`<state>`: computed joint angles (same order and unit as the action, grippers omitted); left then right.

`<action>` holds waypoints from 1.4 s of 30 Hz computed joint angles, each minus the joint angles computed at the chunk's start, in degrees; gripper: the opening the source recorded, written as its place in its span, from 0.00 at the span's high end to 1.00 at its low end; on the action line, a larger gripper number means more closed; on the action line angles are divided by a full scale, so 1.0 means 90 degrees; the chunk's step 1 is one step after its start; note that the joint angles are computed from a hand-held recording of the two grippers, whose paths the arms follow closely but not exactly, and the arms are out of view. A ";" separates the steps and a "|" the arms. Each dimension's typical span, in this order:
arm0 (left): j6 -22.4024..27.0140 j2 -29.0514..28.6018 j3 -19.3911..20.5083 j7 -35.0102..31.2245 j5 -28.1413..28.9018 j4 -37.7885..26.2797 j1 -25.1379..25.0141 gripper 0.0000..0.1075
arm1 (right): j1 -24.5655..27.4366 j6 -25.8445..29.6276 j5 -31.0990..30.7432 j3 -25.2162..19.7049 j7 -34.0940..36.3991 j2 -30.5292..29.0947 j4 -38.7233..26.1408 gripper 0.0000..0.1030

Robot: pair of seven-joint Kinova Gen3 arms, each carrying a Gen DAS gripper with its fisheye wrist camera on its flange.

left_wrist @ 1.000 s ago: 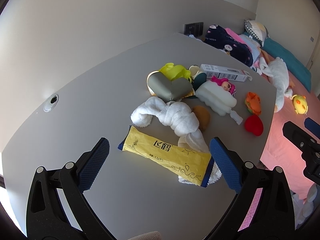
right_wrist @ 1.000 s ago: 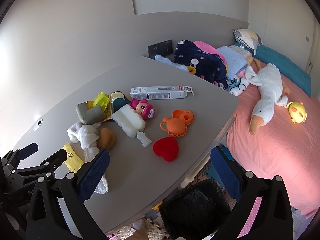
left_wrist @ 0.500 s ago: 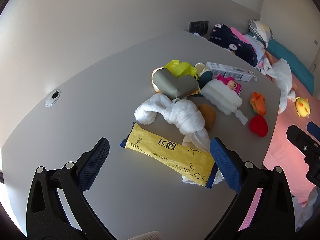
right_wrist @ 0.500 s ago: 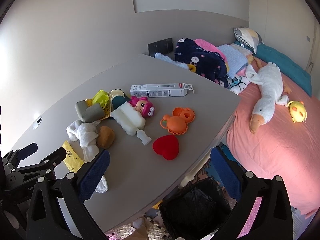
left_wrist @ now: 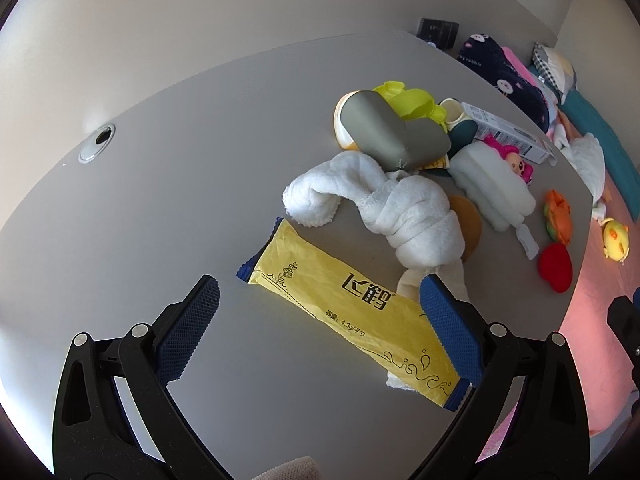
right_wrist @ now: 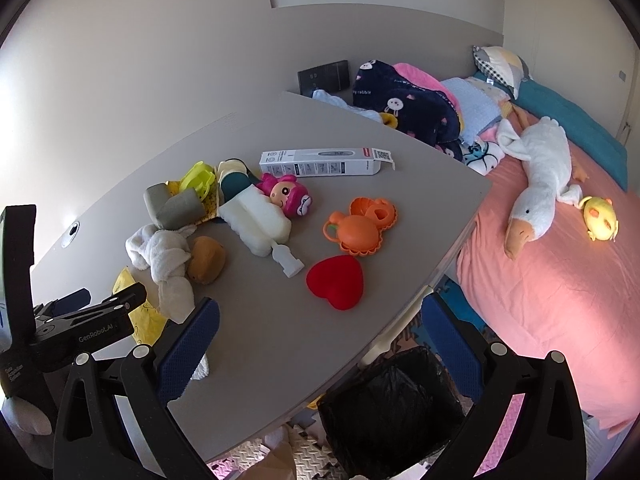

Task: Collect trash
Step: 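Grasp the yellow snack wrapper with the left tool while the right tool grasps the red heart, then carry both items over the black bin and open both tools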

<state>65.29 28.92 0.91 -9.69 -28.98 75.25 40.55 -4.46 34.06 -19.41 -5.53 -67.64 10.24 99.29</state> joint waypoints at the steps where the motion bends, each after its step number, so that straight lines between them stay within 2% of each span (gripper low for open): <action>1: -0.0070 -0.0005 0.0014 0.0006 0.0066 0.0036 -0.0054 0.12 | -0.0005 0.0002 0.0015 0.0009 -0.0018 0.0010 -0.0007 0.03; 6: -0.0464 -0.0078 0.0128 -0.0128 0.0548 0.0267 -0.0390 0.28 | 0.0017 -0.0084 0.0038 0.0027 -0.0081 0.0117 -0.0059 0.03; 9: -0.0703 -0.0184 0.0066 -0.0023 0.0677 0.0485 -0.0411 0.32 | 0.0041 -0.0084 0.0063 0.0032 -0.0163 0.0268 -0.0146 0.03; 11: -0.0649 -0.0176 0.0110 -0.0119 0.0691 0.0455 -0.0438 0.36 | 0.0004 -0.0073 0.0179 0.0044 -0.0267 0.0394 -0.0229 0.04; 13: -0.0540 -0.0148 0.0110 -0.0230 0.0633 0.0412 -0.0407 0.44 | -0.0048 -0.0025 0.0332 0.0054 -0.0385 0.0532 -0.0340 0.09; 16: -0.0479 -0.0159 0.0116 -0.0352 0.0612 0.0418 -0.0407 0.50 | -0.0099 0.0108 0.0504 0.0029 -0.0486 0.0754 -0.0545 0.12; 22: -0.0311 -0.0154 0.0119 -0.0571 0.0558 0.0393 -0.0405 0.64 | -0.0277 0.0296 0.0850 0.0044 -0.0773 0.1103 -0.0857 0.31; 24: -0.0336 -0.0195 0.0128 -0.0617 0.0564 0.0453 -0.0417 0.66 | -0.0333 0.0395 0.0965 0.0070 -0.0909 0.1211 -0.0976 0.35; 29: -0.0544 -0.0335 0.0133 -0.0628 0.0539 0.0692 -0.0443 0.69 | -0.0275 0.0792 0.0994 -0.0001 -0.1041 0.1483 -0.1306 0.53; 36: -0.0664 -0.0426 0.0113 -0.0486 0.0364 0.0850 -0.0366 0.81 | 0.0048 0.0920 0.0544 -0.0207 -0.0699 0.1473 -0.1267 0.54; 42: -0.0406 -0.0476 0.0130 -0.0402 -0.0048 0.0703 -0.0130 0.82 | 0.0228 0.0973 0.0179 -0.0249 -0.0411 0.1249 -0.1140 0.54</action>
